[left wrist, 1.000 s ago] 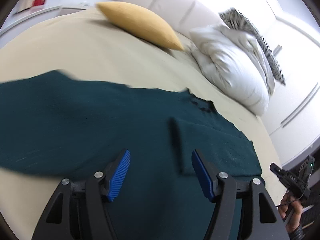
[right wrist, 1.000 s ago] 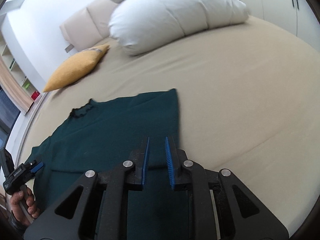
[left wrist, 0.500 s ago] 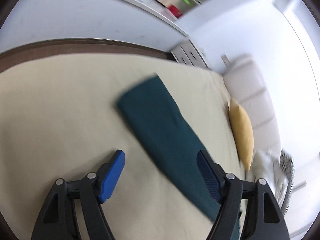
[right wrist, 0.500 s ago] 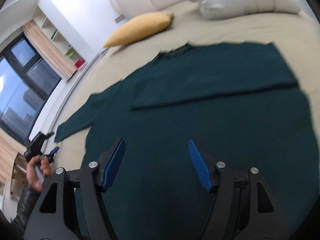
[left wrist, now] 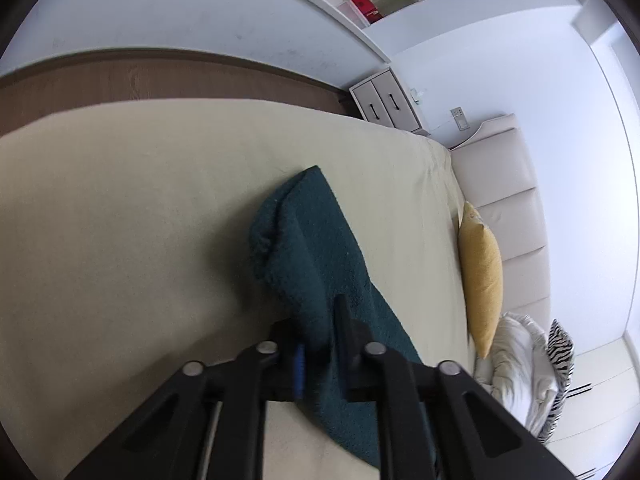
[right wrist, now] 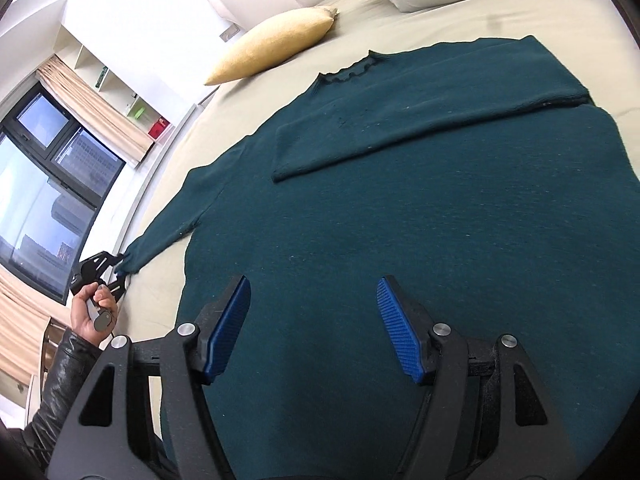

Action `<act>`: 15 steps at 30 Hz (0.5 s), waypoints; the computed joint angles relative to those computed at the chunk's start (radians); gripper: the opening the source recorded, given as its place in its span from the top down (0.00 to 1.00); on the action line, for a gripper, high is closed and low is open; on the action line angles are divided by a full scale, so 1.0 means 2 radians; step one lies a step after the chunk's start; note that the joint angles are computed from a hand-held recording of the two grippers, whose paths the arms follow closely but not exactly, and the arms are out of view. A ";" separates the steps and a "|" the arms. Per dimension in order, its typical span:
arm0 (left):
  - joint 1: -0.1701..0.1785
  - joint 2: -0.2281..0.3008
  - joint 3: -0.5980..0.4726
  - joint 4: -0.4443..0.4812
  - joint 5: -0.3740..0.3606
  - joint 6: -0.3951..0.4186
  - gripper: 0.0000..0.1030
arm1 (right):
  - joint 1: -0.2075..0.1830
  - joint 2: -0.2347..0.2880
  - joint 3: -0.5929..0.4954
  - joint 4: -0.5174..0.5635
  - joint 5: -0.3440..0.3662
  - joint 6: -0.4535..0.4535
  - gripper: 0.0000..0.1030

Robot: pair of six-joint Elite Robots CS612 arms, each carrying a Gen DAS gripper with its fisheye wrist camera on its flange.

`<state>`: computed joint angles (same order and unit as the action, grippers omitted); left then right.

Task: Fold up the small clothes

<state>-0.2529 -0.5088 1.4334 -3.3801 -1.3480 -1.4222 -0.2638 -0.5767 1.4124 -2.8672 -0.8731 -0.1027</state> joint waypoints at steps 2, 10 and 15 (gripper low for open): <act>-0.007 -0.006 0.008 -0.004 0.021 0.007 0.93 | -0.005 0.001 0.000 -0.002 0.004 0.003 0.38; -0.044 -0.017 -0.059 0.071 0.066 0.205 0.93 | -0.020 0.012 -0.006 -0.020 0.019 0.038 0.38; -0.079 0.011 -0.159 0.137 0.062 0.351 0.93 | -0.032 0.018 -0.004 -0.039 0.027 0.065 0.38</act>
